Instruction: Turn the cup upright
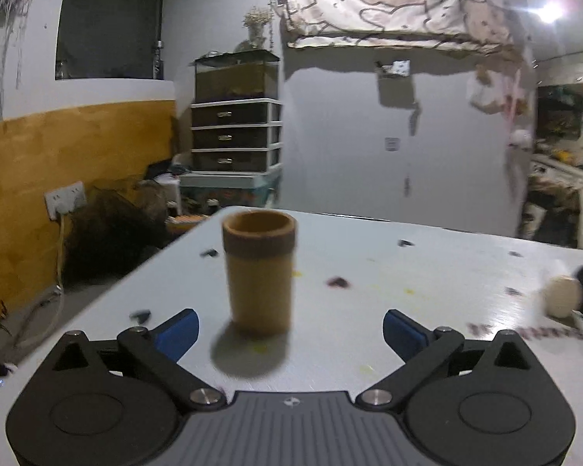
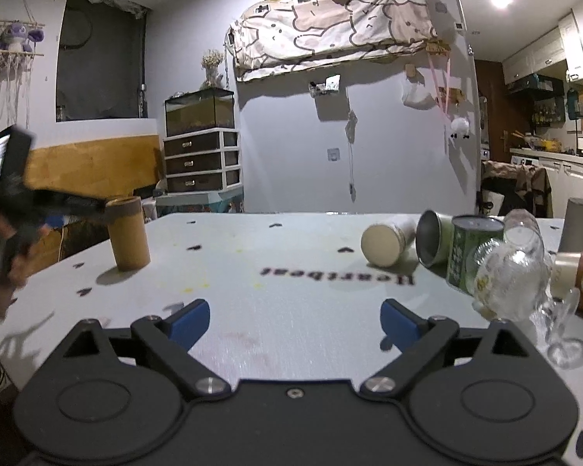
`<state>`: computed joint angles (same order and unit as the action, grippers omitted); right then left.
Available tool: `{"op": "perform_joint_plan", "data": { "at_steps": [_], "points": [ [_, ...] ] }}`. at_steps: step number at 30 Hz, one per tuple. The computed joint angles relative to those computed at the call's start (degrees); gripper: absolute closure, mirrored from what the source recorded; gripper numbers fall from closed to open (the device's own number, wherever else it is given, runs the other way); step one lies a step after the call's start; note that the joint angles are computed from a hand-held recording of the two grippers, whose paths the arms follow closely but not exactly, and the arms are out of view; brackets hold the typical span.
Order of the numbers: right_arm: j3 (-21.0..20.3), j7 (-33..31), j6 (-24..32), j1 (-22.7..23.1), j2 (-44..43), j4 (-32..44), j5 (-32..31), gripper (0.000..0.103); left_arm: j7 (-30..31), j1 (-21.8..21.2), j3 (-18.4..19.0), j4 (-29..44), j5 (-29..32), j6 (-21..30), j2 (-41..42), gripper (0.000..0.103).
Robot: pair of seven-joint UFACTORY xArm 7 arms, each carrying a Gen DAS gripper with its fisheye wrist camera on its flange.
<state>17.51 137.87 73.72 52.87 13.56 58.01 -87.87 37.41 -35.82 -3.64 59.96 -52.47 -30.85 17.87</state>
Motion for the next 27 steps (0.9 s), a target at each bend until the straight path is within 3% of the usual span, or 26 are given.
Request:
{"op": "perform_joint_plan", "data": {
  "at_steps": [9, 15, 27],
  "points": [
    [-1.02, -4.01, -1.51, -1.48, 0.07, 1.96, -2.31, 0.004, -10.86, 1.57, -5.85, -14.70, 8.88, -10.00, -6.36, 0.000],
    [-1.53, -5.32, -2.79, -2.01, 1.18, 3.39, -3.08, 0.002, -13.60, 1.15, -8.00, -20.11, 9.92, -16.49, -7.90, 0.000],
    [-2.03, -6.29, -3.33, -1.88, 1.82, 4.10, -2.19, 0.000, -16.38, 0.01, -9.89, -24.23, 9.95, -19.36, -8.27, 0.000]
  ]
}}
